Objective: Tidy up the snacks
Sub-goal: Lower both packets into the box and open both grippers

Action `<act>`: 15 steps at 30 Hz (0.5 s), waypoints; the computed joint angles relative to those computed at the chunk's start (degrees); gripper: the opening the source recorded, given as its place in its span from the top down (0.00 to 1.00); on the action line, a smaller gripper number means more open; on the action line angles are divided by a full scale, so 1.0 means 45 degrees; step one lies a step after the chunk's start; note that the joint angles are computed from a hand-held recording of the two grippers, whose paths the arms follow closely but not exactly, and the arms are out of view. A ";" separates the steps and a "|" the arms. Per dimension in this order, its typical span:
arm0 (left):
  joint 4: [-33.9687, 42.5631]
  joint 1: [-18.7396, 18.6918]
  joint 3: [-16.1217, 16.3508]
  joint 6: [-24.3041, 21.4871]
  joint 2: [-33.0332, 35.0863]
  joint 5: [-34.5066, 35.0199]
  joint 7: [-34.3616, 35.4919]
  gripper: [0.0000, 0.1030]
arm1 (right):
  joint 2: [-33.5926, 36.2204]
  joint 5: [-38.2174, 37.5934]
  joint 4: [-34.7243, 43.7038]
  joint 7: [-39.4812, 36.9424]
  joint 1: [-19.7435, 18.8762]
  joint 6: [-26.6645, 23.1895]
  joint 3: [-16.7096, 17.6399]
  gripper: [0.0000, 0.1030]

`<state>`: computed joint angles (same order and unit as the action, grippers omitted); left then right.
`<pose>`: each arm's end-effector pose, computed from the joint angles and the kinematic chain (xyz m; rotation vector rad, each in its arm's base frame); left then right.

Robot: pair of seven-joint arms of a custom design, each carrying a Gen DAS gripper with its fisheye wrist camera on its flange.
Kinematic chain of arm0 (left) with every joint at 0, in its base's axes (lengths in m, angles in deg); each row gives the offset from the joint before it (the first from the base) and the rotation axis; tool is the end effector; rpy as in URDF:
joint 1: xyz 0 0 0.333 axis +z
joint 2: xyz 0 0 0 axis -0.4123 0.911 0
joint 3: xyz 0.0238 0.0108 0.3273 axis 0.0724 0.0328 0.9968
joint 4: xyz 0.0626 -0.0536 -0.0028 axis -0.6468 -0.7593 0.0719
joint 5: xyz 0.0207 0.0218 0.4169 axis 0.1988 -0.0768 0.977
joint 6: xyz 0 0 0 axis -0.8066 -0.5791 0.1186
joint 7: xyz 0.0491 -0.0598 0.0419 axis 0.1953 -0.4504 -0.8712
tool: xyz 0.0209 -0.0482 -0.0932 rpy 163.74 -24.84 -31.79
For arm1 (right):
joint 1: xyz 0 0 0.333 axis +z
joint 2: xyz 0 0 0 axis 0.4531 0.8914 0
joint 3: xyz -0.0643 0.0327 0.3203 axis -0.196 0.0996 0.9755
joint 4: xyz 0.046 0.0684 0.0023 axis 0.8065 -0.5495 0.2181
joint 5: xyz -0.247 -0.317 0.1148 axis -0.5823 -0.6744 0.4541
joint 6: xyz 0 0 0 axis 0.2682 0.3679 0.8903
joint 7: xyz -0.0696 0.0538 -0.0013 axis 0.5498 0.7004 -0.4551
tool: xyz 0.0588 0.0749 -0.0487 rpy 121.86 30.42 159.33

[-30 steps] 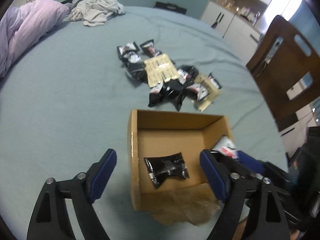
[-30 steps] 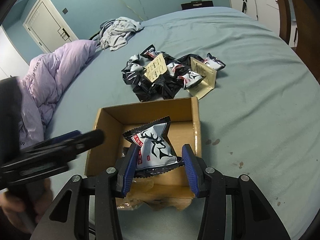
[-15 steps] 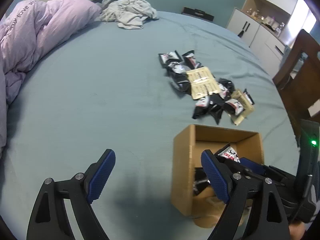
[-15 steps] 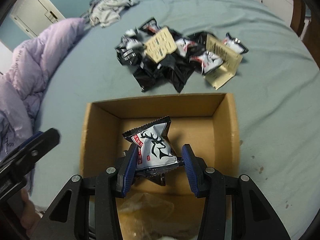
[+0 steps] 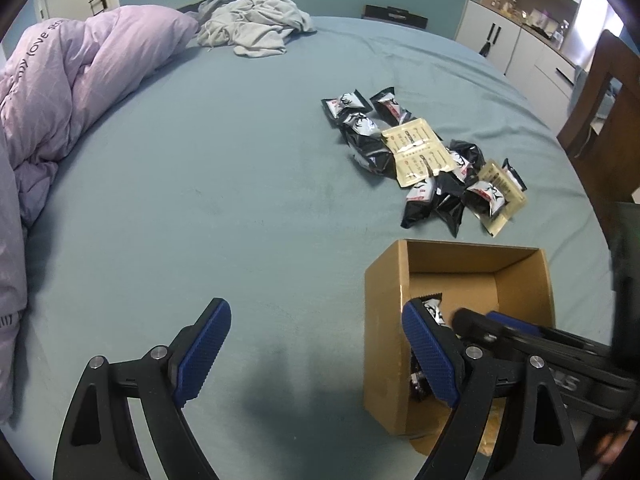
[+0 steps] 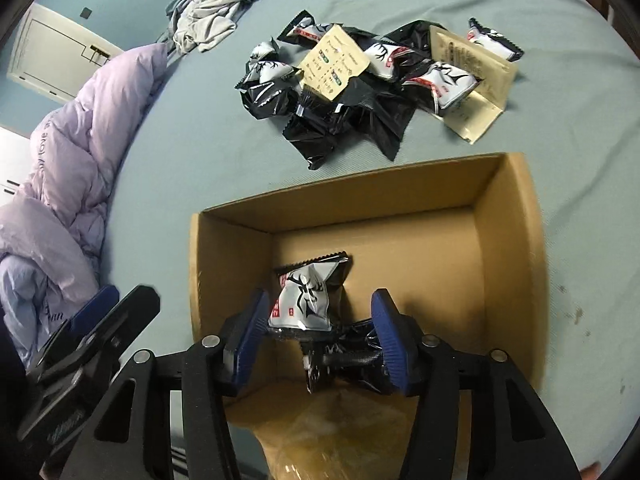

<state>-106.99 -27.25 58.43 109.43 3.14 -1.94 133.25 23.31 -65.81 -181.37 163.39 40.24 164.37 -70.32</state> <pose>0.6268 -0.0956 0.4221 -1.5796 2.3973 -0.6068 0.5804 0.2612 0.3970 -1.3337 2.1237 0.0188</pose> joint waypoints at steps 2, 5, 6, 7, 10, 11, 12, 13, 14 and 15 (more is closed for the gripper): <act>-0.0025 -0.0036 -0.0014 0.0010 -0.0006 0.0097 0.0000 0.14 | -0.0611 -0.0838 -0.0527 0.0628 0.0285 -0.0031 -0.0393 0.46; -0.0067 -0.0086 -0.0021 0.0000 -0.0030 0.0257 -0.0015 0.14 | -0.1747 -0.2323 -0.1546 0.1768 0.0684 -0.0069 -0.0956 0.38; -0.0075 -0.0108 -0.0022 -0.0009 -0.0028 0.0336 -0.0041 0.14 | -0.2150 -0.2962 -0.1839 0.2294 0.0809 -0.0251 -0.1113 0.36; -0.0096 -0.0142 -0.0023 -0.0007 -0.0029 0.0440 -0.0087 0.14 | -0.2581 -0.3734 -0.2208 0.2862 0.0874 -0.0372 -0.1260 0.35; -0.0200 -0.0222 -0.0039 0.0029 -0.0066 0.0692 -0.0134 0.14 | -0.3546 -0.5726 -0.2970 0.4350 0.0925 -0.0828 -0.1381 0.32; -0.0231 -0.0260 -0.0041 0.0042 -0.0074 0.0829 -0.0165 0.14 | -0.3833 -0.6494 -0.3235 0.4900 0.0838 -0.0986 -0.1370 0.32; -0.0244 -0.0278 -0.0042 0.0047 -0.0081 0.0901 -0.0181 0.14 | -0.4107 -0.7117 -0.3434 0.5463 0.0777 -0.1280 -0.1315 0.32; -0.0279 -0.0302 -0.0049 0.0078 -0.0099 0.0974 -0.0190 0.14 | -0.4319 -0.7575 -0.3611 0.5941 0.0729 -0.1558 -0.1285 0.32; -0.0320 -0.0319 -0.0064 0.0121 -0.0127 0.1001 -0.0166 0.14 | -0.4484 -0.7852 -0.3814 0.6345 0.0685 -0.1682 -0.1316 0.32; -0.0353 -0.0325 -0.0078 0.0154 -0.0156 0.0991 -0.0127 0.14 | -0.4595 -0.7907 -0.3985 0.6652 0.0683 -0.1647 -0.1393 0.32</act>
<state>-108.58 -28.72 58.08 110.13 2.44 2.52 132.68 2.64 -101.39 -199.30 193.32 43.32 156.95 -76.59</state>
